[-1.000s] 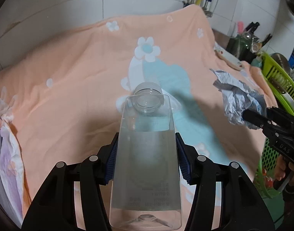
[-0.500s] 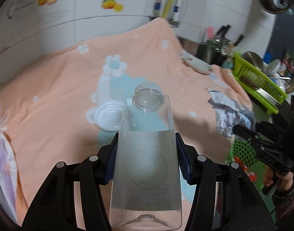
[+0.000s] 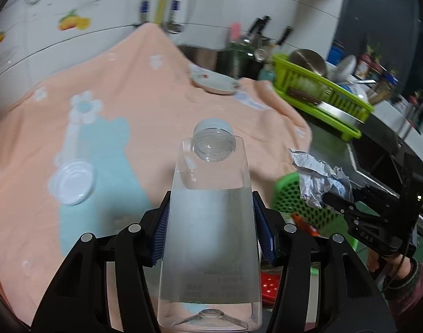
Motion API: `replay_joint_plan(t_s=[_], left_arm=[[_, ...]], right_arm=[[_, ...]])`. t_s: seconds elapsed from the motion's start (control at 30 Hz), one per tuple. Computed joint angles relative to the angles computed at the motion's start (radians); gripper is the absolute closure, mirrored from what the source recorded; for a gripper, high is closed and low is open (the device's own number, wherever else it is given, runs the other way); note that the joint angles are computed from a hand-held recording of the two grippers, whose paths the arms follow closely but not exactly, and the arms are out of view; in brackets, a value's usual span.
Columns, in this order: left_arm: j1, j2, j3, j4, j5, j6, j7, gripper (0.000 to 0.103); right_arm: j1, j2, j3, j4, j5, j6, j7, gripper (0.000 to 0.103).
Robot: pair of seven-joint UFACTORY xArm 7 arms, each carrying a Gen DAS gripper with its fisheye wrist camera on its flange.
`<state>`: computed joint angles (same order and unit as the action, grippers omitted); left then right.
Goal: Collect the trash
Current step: 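Carry the foil wrapper over the green basket with the right gripper while the left gripper lifts the bottle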
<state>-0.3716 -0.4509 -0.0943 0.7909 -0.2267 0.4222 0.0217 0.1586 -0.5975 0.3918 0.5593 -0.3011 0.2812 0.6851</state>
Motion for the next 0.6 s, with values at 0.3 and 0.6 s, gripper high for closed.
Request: replay_joint_plan(t_s=[0.3, 0.6], left_arm=[[-0.088, 0.106, -0.051, 0.071, -0.039, -0.024, 0.022, 0.049], [-0.129, 0.198, -0.103, 0.135, -0.023, -0.024, 0.024, 0.049]], right_arm=[[-0.012, -0.228, -0.056, -0.172, 0.035, 0.116, 0.024, 0.063], [-0.034, -0.317, -0.063, -0.251, 0.046, 0.172, 0.038, 0.056]])
